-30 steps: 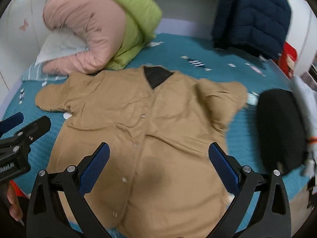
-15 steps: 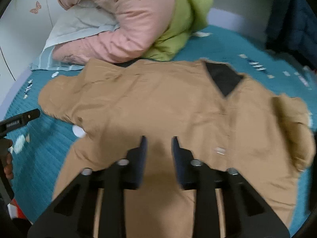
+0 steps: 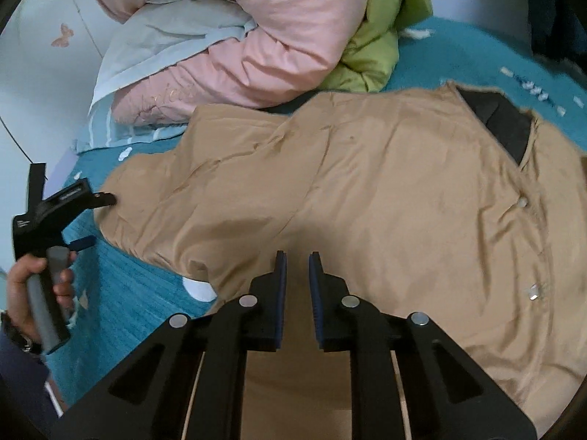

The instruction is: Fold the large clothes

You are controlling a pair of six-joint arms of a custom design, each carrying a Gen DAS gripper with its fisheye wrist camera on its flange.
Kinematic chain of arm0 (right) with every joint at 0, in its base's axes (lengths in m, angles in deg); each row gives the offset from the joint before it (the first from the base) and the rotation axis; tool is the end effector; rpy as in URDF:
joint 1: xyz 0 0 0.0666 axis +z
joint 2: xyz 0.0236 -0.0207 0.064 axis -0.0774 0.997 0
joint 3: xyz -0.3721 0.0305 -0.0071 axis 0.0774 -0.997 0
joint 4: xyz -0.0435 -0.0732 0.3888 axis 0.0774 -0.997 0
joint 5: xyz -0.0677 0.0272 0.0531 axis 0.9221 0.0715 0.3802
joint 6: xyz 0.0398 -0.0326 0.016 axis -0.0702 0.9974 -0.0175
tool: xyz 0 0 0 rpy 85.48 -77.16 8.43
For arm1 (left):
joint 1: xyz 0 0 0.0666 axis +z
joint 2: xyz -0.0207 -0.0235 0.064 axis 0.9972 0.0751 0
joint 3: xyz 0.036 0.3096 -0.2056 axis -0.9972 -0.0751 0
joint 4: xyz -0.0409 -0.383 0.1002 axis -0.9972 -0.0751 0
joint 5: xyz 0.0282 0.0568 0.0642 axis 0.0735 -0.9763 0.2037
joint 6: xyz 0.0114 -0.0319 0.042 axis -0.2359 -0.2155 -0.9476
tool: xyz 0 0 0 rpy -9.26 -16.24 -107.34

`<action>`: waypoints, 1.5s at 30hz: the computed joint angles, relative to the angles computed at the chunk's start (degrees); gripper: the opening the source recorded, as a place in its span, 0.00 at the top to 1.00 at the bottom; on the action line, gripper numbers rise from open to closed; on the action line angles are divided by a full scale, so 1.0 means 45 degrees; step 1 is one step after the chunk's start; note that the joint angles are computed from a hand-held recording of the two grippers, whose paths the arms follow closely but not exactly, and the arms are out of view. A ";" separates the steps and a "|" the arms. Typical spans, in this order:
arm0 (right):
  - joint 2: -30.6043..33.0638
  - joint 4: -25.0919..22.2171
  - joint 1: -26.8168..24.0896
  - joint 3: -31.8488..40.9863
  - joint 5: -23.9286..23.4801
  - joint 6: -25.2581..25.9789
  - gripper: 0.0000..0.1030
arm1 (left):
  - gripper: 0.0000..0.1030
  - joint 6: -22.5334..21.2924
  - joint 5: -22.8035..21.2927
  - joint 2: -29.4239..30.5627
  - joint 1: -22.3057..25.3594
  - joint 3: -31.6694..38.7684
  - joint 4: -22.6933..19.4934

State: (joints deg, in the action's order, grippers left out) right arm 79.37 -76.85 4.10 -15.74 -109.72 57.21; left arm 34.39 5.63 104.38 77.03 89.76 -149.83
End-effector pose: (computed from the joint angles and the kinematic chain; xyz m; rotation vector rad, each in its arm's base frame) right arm 0.3865 0.0703 0.4132 -0.3743 2.5631 0.5121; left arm 0.3373 -0.0462 0.3823 -1.1078 2.4104 -0.1687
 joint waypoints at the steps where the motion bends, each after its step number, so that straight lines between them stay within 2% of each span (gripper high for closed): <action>1: 0.0040 -0.0040 0.0018 -0.0002 -0.0071 -0.0105 0.87 | 0.05 -0.0173 -0.0135 0.0104 0.0019 0.0038 0.0152; 3: 0.0061 -0.0093 0.0051 -0.0002 -0.0144 -0.0151 0.87 | 0.12 -0.0600 -0.0408 0.0331 -0.0061 0.0218 -0.0017; 4: 0.0014 -0.0093 0.0067 -0.0024 -0.0166 -0.0188 0.87 | 0.33 -0.0887 -0.0868 0.0557 -0.0193 0.0477 -0.0507; 5: -0.0003 -0.0066 0.0057 -0.0036 -0.0218 -0.0221 0.87 | 0.58 -0.1047 -0.0965 0.0541 -0.0202 0.0515 -0.0473; 6: 0.0015 -0.0059 0.0067 -0.0015 -0.0261 -0.0239 0.87 | 0.74 -0.1179 -0.0541 0.0286 -0.0104 0.0335 0.0013; 7: 0.0030 -0.0033 0.0092 0.0008 -0.0264 -0.0285 0.87 | 0.84 -0.1142 0.0199 -0.0183 0.0067 0.0029 0.0673; 9: 0.0055 0.0036 0.0068 -0.0023 -0.0342 -0.0322 0.87 | 0.85 -0.1290 -0.0138 -0.0631 0.0007 -0.0028 0.0690; 12: 0.0071 0.0055 0.0061 -0.0027 -0.0788 -0.0390 0.89 | 0.85 -0.1434 -0.1364 -0.1413 -0.0707 0.0295 0.0388; 14: 0.0125 0.0144 0.0177 -0.0064 -0.0732 -0.0434 0.89 | 0.85 -0.1376 -0.1905 -0.1803 -0.1119 0.0663 0.0076; 17: 0.0553 -0.0167 0.0191 -0.0022 -0.0988 -0.0724 0.89 | 0.85 -0.1432 -0.2852 -0.2190 -0.1782 0.1309 -0.0170; 18: 0.0964 -0.0588 0.0219 0.0105 -0.0966 -0.0783 0.89 | 0.85 -0.1450 -0.3040 -0.2081 -0.2063 0.1661 -0.0208; 22: 0.1427 -0.0505 -0.0030 0.0105 -0.1422 -0.1033 0.92 | 0.85 -0.1751 -0.4081 -0.1256 -0.3480 0.3139 -0.0221; 24: 0.1493 -0.0888 -0.0376 0.0326 -0.2123 -0.0898 0.91 | 0.85 -0.2010 -0.4687 -0.0444 -0.4500 0.4328 -0.0478; 25: 0.1383 -0.0945 -0.0605 0.0340 -0.2493 -0.0812 0.88 | 0.85 -0.2164 -0.4954 -0.0054 -0.4937 0.4825 -0.0401; 28: 0.0792 -0.1155 -0.1778 0.0297 -0.3392 -0.0163 0.87 | 0.85 -0.2621 -0.5474 0.1288 -0.6094 0.6297 -0.0193; 30: 0.0508 -0.1680 -0.2916 0.0402 -0.3671 0.0760 0.87 | 0.85 -0.2899 -0.5517 0.2397 -0.6935 0.7359 0.0065; 33: 0.0323 -0.2426 -0.4780 0.0684 -0.3295 0.2609 0.87 | 0.85 -0.3152 -0.5086 0.4263 -0.7771 0.8931 0.0421; 35: 0.0316 -0.2542 -0.6233 0.0912 -0.2757 0.3891 0.87 | 0.85 -0.3249 -0.4667 0.5509 -0.8282 0.9918 0.0584; 37: 0.0495 -0.2458 -0.7394 0.1147 -0.2502 0.4695 0.87 | 0.85 -0.3369 -0.4217 0.6945 -0.8741 1.1080 0.0713; 41: 0.1236 -0.2616 -0.9634 0.2255 -0.2170 0.6033 0.87 | 0.85 -0.3327 -0.3049 0.9462 -0.9147 1.3134 0.0365; 42: 0.1458 -0.2671 -1.0150 0.2562 -0.2251 0.6228 0.86 | 0.85 -0.3460 -0.2822 1.0221 -0.9213 1.3856 -0.0081; 45: 0.2199 -0.2773 -1.1164 0.3325 -0.2230 0.6454 0.86 | 0.85 -0.2991 -0.1927 1.2027 -0.9383 1.5475 -0.0973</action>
State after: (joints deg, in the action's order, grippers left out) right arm 89.26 -89.33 -46.13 -0.77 -119.75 86.25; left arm 20.93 -3.04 158.50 34.80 159.39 -154.21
